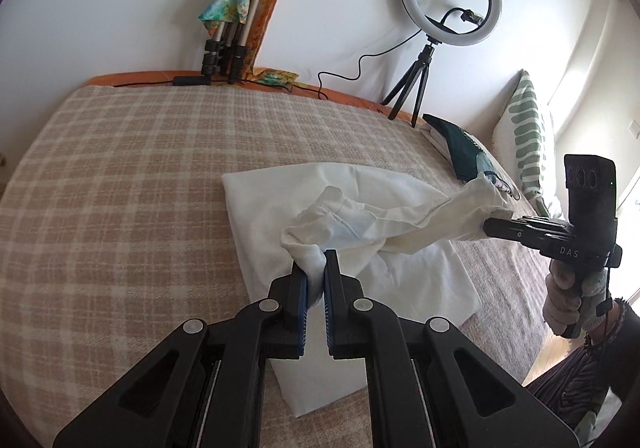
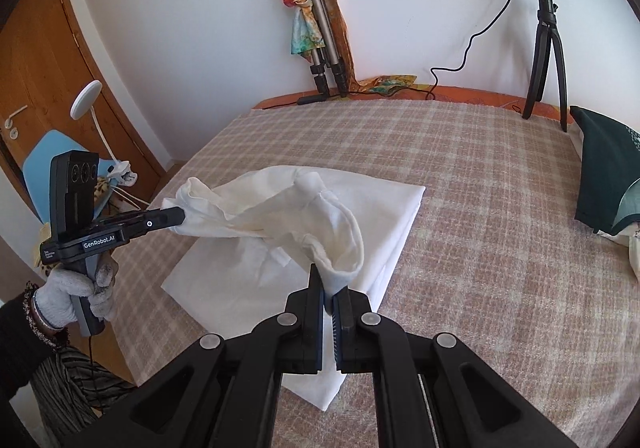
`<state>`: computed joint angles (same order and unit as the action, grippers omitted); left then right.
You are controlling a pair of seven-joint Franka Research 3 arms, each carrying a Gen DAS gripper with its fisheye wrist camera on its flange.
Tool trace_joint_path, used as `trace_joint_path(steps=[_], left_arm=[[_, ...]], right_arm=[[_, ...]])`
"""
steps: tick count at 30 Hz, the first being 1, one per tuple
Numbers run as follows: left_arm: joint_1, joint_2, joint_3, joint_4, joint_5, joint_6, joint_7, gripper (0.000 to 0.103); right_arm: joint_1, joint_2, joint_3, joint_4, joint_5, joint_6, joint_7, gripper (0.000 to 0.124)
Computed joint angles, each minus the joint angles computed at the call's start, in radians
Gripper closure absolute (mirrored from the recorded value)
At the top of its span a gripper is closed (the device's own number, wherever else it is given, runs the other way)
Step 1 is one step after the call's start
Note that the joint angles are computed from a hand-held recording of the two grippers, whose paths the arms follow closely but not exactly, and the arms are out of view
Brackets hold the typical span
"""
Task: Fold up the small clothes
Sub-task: 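Fold the collar end over onto the hem fold with both tools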
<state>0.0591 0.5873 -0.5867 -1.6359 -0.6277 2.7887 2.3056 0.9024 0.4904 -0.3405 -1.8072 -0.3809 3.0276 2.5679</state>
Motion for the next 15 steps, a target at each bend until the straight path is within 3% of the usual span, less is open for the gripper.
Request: trace_joint_path(steps=[4, 6, 10, 13, 15], left_arm=[[0.032, -0.044, -0.028, -0.078, -0.023, 0.040, 0.062, 0.097], [0.046, -0.072, -0.037, -0.119, -0.033, 0.055, 0.089, 0.097], [0.085, -0.130, -0.048, -0.183, -0.088, 0.018, 0.148, 0.094], [0.087, -0.168, -0.026, -0.211, -0.159, -0.006, 0.169, 0.093], [0.091, -0.178, -0.017, -0.214, -0.228, -0.020, 0.173, 0.093]], right_arm=[[0.097, -0.012, -0.091, -0.027, -0.094, -0.033, 0.082, 0.123], [0.141, -0.024, -0.122, -0.032, -0.170, -0.092, 0.119, 0.122], [0.150, -0.076, -0.095, -0.074, -0.262, -0.152, 0.155, 0.118], [0.151, -0.122, -0.087, -0.126, -0.330, -0.135, 0.239, 0.101], [0.141, -0.142, -0.081, -0.151, -0.367, -0.108, 0.297, 0.101]])
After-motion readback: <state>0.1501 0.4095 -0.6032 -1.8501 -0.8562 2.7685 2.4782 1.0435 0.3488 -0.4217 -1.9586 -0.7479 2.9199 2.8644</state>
